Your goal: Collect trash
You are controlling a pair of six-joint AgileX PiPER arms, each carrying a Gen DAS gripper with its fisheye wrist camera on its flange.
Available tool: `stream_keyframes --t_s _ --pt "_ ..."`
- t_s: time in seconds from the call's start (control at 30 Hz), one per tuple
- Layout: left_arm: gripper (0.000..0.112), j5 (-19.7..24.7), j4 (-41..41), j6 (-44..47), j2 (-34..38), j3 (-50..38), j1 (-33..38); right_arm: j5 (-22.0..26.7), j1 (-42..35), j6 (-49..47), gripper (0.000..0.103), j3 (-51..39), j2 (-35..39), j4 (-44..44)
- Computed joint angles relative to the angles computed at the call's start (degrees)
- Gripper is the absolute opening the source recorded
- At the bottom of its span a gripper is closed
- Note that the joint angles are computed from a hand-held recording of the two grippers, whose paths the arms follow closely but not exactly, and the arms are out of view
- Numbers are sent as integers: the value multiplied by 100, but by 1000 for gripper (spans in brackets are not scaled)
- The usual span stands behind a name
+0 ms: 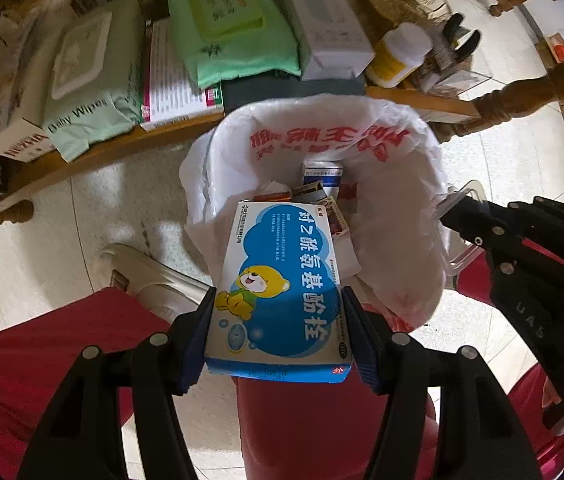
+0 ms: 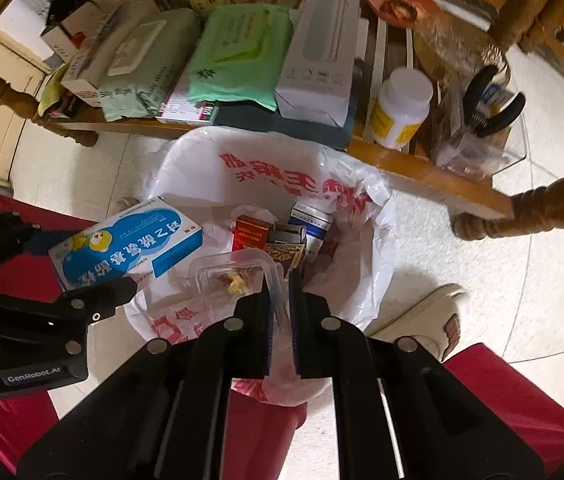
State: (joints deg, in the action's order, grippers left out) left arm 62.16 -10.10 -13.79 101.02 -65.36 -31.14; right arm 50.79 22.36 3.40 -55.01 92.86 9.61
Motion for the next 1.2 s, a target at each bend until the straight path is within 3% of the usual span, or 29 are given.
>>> stream_keyframes --t_s 0.47,0.7,0.77,0.8,0.83,1.2 --pt "61 30 -308 32 715 -271 323 -128 -247 -341 8 -69 660 427" --pt "69 73 -222 -44 726 -348 302 -153 -258 -359 9 -49 687 507" --pt "72 75 -175 -81 741 -367 299 -189 -224 -249 23 -44 697 436" --pt "73 85 -120 -124 750 -378 285 -198 -201 -152 43 -50 690 355" --pt "74 84 -89 -141 749 -374 287 -240 -170 -13 49 -34 654 232" --pt "77 89 165 -397 725 -400 161 -223 -141 119 49 -42 616 109"
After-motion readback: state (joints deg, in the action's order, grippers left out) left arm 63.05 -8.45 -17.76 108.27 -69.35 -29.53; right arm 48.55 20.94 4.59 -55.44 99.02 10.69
